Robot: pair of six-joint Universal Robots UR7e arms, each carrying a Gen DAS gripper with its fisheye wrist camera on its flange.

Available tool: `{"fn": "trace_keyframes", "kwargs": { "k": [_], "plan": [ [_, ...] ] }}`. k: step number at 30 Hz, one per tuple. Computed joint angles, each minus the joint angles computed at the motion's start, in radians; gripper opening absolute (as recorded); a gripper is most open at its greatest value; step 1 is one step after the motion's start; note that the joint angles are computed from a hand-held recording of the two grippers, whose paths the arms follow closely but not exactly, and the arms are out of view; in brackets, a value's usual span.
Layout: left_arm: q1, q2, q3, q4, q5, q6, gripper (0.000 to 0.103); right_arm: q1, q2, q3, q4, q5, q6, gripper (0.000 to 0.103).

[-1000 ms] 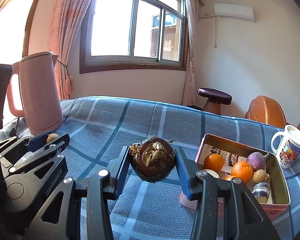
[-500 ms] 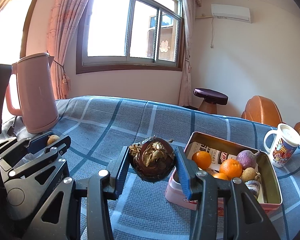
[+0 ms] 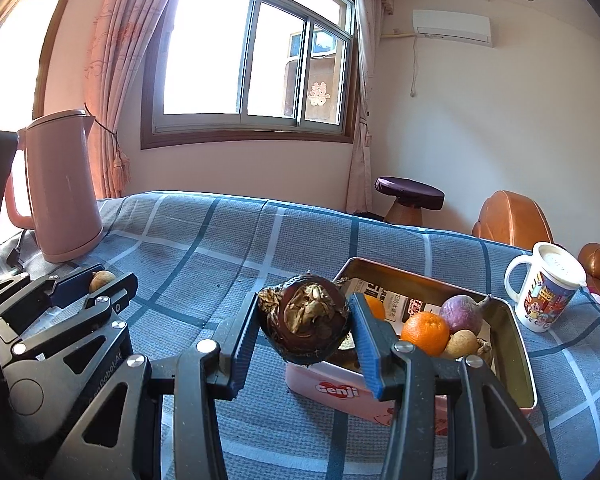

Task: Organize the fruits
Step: 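Lower the mangosteen into the tin with the right tool while the left tool lowers the longan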

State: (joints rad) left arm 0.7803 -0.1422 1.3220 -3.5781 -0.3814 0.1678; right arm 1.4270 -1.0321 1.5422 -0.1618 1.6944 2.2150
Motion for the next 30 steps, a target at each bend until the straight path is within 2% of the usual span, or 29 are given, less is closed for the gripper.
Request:
{"fn": "trace_keyframes", "kwargs": {
  "k": [13, 24, 30],
  "plan": [
    [-0.014, 0.010, -0.016, 0.121, -0.059, -0.119, 0.028, -0.041, -0.053, 0.022, -0.024, -0.015, -0.009, 0.047],
    [-0.029, 0.079, -0.138, 0.189, -0.106, -0.102, 0.028, -0.077, -0.086, 0.017, -0.057, -0.016, -0.027, 0.047],
    [-0.037, 0.121, -0.226, 0.232, -0.147, -0.084, 0.028, -0.100, -0.093, -0.015, -0.043, -0.008, -0.008, 0.047]
  ]
}}
